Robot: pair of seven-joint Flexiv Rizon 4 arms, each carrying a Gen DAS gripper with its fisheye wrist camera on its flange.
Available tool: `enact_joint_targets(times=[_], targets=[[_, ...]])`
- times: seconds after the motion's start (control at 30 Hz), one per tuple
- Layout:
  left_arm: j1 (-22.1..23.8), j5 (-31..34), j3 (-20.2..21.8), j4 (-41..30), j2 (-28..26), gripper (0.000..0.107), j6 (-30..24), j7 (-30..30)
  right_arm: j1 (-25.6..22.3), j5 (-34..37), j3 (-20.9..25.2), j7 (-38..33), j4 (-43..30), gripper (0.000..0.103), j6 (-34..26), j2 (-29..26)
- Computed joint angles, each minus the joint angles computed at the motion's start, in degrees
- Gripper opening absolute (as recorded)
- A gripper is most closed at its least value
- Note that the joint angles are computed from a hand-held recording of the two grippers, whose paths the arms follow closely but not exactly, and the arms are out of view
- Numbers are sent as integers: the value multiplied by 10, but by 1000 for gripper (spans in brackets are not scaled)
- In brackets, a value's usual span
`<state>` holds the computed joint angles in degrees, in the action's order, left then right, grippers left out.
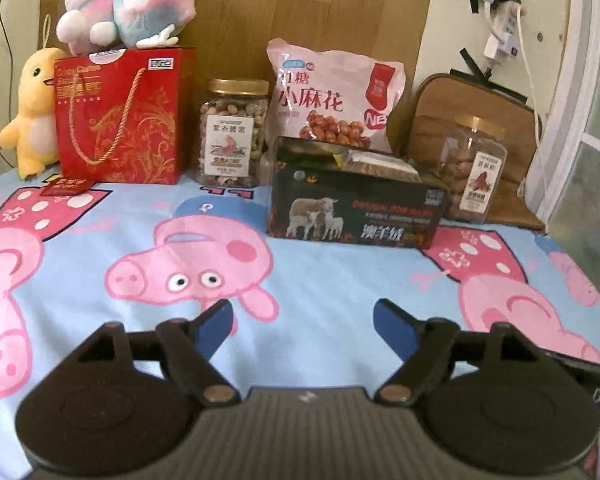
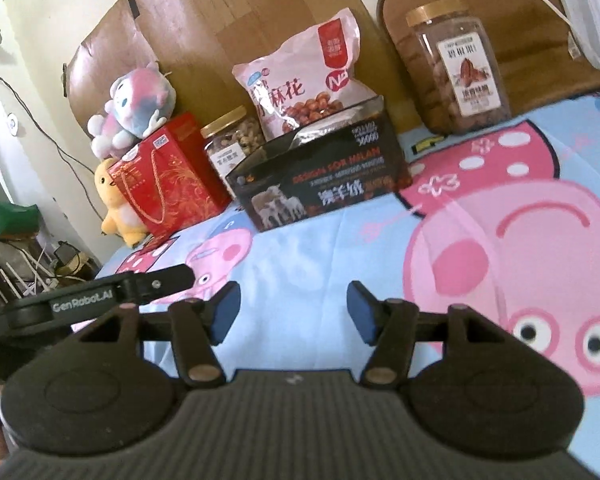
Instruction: Organize snacks
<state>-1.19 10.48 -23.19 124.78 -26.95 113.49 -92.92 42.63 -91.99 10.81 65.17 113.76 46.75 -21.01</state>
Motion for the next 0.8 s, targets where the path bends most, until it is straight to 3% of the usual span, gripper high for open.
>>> enact_joint_targets(times=[0.13, 0.23, 0.37, 0.8], targets=[[-82, -45, 86, 11, 13, 103, 15, 19, 10, 13, 1, -1, -8, 62, -9, -9], [-150, -95, 153, 19, 14, 103, 45, 41, 16, 19, -1, -6, -14, 62, -11, -13], [-168, -125, 166, 24, 16, 103, 55, 59, 21, 22, -3, -9, -17, 62, -17, -14], [-304, -303, 243, 25, -5, 103, 83, 182, 17, 8, -3, 29, -5, 64, -17, -10]])
